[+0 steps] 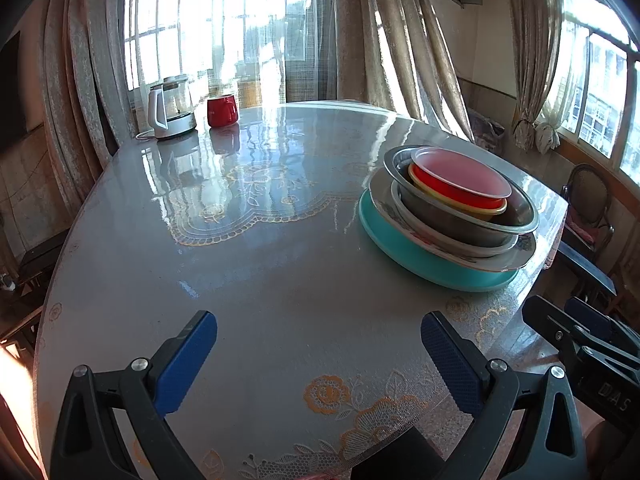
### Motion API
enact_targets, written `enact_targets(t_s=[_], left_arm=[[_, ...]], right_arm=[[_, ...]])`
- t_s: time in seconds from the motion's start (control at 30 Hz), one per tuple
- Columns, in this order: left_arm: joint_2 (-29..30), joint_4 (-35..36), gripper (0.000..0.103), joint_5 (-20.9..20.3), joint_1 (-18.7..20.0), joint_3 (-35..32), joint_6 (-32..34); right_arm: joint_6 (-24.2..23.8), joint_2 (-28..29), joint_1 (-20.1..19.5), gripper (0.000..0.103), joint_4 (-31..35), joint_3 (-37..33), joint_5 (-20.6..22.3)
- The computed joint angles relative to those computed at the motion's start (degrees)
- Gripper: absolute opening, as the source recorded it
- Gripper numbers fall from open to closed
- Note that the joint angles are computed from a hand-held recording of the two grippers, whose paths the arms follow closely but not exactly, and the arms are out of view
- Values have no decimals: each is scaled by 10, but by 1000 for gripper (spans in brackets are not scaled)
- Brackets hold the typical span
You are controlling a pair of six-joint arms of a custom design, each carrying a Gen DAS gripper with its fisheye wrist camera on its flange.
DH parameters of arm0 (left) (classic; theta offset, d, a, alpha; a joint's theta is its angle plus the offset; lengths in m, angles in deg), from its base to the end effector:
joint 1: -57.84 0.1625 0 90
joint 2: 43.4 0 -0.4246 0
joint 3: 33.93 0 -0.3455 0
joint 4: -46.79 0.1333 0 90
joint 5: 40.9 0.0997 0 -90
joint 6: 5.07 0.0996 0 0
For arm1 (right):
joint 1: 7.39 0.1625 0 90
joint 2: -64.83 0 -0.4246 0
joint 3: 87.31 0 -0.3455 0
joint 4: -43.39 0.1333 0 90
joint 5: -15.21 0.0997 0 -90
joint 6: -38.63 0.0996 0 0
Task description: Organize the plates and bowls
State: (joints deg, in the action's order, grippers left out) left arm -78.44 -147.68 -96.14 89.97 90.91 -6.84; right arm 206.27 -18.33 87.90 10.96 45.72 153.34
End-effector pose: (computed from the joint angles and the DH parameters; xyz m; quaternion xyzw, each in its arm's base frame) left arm -0.2936 -0.4088 0.0069 0.4114 0.8533 -0.2530 0.1964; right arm 0.0872 -0.3000 0.2049 -0.1255 -0.7644 0.5190 0.3614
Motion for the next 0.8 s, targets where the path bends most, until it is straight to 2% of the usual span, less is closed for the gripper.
enact_targets(t_s=[0.43, 0.6, 0.8], left_arm=[[3, -3, 103, 5, -1, 0, -10], [8, -13, 103, 19, -8, 4, -13], [11, -22, 103, 13, -7, 4, -14]], right_arm=[[5, -2, -4, 83, 4, 0, -4], [5, -5, -8, 83, 5, 3, -9], [8, -9, -13, 83, 9, 3, -14]])
